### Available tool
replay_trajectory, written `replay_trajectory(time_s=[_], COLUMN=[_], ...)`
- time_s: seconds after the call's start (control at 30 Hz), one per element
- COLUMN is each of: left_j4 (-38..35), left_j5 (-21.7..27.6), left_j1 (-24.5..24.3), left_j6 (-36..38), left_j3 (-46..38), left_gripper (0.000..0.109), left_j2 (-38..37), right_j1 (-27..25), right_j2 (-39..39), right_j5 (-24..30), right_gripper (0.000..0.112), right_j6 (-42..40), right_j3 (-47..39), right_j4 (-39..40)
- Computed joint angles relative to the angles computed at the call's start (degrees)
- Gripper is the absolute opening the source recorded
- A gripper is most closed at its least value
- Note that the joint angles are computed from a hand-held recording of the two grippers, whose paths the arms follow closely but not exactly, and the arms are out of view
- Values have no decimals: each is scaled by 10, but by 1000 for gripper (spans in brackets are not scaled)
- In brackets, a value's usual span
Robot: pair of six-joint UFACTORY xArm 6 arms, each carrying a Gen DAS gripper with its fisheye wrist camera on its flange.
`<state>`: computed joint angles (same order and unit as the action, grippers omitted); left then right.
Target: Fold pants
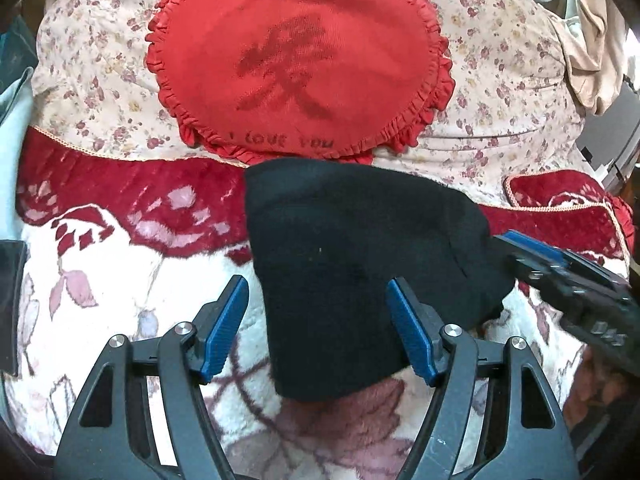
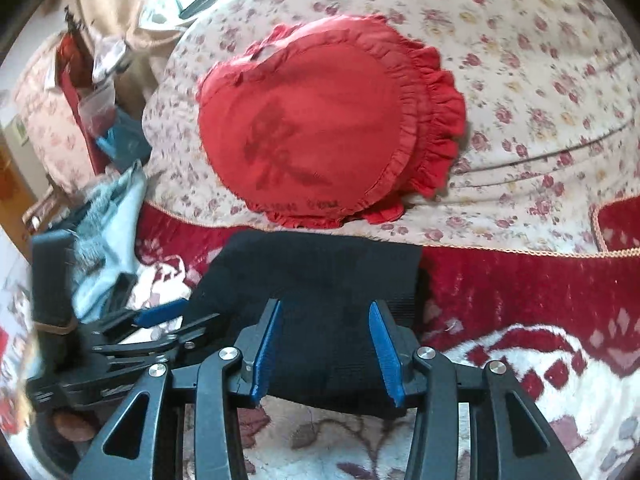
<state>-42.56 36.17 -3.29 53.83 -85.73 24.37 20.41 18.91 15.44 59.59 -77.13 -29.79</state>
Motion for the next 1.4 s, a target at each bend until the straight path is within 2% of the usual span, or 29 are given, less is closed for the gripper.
replay_trajectory(time_s=[0.17, 0.3, 0.4, 0.5, 0.67, 0.87, 1.03, 1.3, 1.4], left_j4=[21, 10, 5, -30, -57, -85, -104, -104, -108], left_j5=[-19, -40, -59, -94, -97, -118, -155, -181, -175], left_j1=[-4, -10, -14, -17, -10, -6, -7, -2, 1], left_j6=[-15, -11, -5, 29, 34, 59, 91, 96, 99], left_j3=[10, 18, 32, 59, 83, 125, 163, 195, 197], left_gripper=[72, 72, 72, 72, 72, 72, 72, 72, 72], left_j2=[11, 13, 2, -22, -53, -96, -128, -157, -162], right_j1=[14, 17, 15, 15, 27, 41, 54, 66, 70], right_j2=[39, 49, 37, 11, -28, -49, -58, -73, -77], right_j5=[67, 69, 58, 47, 63, 85, 97, 108, 112], right_gripper=[43, 44, 43, 43, 43, 43, 43, 43, 43], right_j6=[-2, 39, 35, 78, 155, 170, 186, 190, 189], right_j3=[-37, -35, -26, -5, 23, 32, 32, 38, 40], right_j4=[-8, -63, -46, -74, -140, -148, -161, -161, -160])
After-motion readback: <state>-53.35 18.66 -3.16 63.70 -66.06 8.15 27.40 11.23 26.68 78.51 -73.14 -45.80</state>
